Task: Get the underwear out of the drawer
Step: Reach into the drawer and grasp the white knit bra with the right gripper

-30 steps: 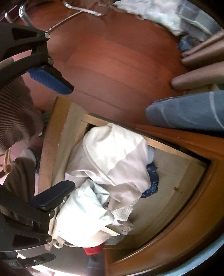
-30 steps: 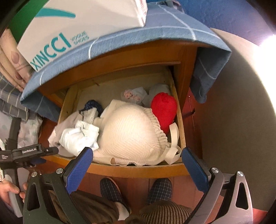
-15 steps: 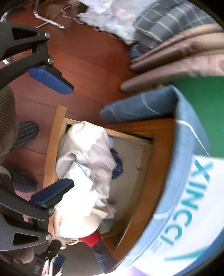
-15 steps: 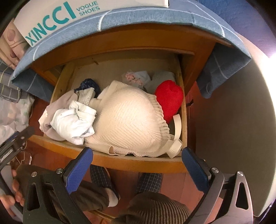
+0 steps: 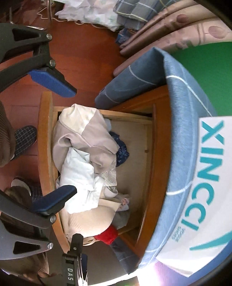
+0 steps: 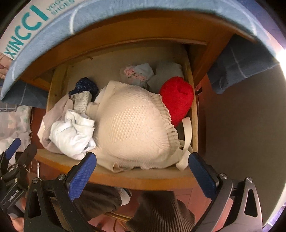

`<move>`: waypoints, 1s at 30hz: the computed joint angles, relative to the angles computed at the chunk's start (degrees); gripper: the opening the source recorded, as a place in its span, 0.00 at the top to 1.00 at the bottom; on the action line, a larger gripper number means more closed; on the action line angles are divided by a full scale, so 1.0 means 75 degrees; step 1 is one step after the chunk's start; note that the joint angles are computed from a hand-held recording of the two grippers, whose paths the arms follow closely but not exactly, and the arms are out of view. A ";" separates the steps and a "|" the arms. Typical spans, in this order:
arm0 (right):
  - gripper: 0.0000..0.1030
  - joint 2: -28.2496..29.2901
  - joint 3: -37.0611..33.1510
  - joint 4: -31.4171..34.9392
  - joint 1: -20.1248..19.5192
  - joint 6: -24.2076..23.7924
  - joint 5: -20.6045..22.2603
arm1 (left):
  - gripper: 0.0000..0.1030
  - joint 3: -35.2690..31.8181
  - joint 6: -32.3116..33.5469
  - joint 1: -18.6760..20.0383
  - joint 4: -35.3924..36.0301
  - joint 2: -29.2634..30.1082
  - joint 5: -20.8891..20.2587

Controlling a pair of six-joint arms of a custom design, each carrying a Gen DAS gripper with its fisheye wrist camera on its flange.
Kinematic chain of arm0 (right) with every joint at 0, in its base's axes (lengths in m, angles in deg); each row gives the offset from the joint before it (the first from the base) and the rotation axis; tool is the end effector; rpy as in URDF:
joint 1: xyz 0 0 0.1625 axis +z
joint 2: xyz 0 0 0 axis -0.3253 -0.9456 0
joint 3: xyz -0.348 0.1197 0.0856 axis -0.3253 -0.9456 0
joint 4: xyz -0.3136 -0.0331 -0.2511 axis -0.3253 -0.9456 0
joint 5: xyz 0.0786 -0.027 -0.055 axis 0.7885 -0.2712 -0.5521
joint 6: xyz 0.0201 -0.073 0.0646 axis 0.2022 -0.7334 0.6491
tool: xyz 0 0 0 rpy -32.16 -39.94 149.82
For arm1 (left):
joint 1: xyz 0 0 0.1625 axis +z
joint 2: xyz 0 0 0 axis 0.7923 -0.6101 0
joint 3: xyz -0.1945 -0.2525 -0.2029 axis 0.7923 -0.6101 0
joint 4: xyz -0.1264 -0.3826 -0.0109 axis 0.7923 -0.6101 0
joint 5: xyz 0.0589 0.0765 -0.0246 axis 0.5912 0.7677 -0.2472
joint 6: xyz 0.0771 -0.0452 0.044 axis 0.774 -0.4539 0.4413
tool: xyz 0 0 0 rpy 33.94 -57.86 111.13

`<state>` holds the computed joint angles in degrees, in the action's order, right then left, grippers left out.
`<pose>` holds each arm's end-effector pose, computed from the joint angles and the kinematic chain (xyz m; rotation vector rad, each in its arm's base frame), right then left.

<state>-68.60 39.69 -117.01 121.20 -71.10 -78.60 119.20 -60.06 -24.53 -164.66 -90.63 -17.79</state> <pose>0.1792 -0.4984 0.3771 0.0973 -2.4516 0.1425 -0.4175 -0.4513 0.1816 0.2249 2.2832 -0.5665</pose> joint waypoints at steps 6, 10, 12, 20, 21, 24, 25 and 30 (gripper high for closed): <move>0.01 0.0362 -0.0113 -0.0121 0.0015 0.0068 -0.0274 | 0.03 -0.0094 -0.0152 0.0153 0.0067 0.0110 -0.0072; 0.01 0.0608 -0.0128 -0.0245 -0.0043 0.0074 -0.0410 | 0.03 -0.0142 -0.0192 0.0287 0.0099 0.0184 -0.0244; 0.01 0.0700 -0.0138 -0.0337 -0.0039 0.0022 -0.0441 | 0.03 -0.0134 -0.0164 0.0319 0.0041 0.0196 -0.0326; 0.01 0.1171 -0.0309 -0.0086 -0.0153 0.0127 -0.0659 | 0.03 -0.0190 0.0042 0.0445 -0.0185 0.0284 -0.0655; 0.01 0.1197 -0.0319 -0.0079 -0.0175 0.0114 -0.0644 | 0.03 -0.0192 0.0068 0.0456 -0.0213 0.0291 -0.0688; 0.01 0.1289 -0.0342 -0.0010 -0.0269 0.0109 -0.0652 | 0.03 -0.0215 0.0045 0.0485 -0.0200 0.0309 -0.0765; 0.01 0.1302 -0.0338 0.0000 -0.0273 0.0066 -0.0681 | 0.03 -0.0205 0.0049 0.0495 -0.0230 0.0303 -0.0795; 0.12 0.1252 -0.0159 -0.0215 -0.0260 -0.0179 -0.0663 | 0.03 -0.0156 -0.0047 0.0499 -0.0245 0.0272 -0.0805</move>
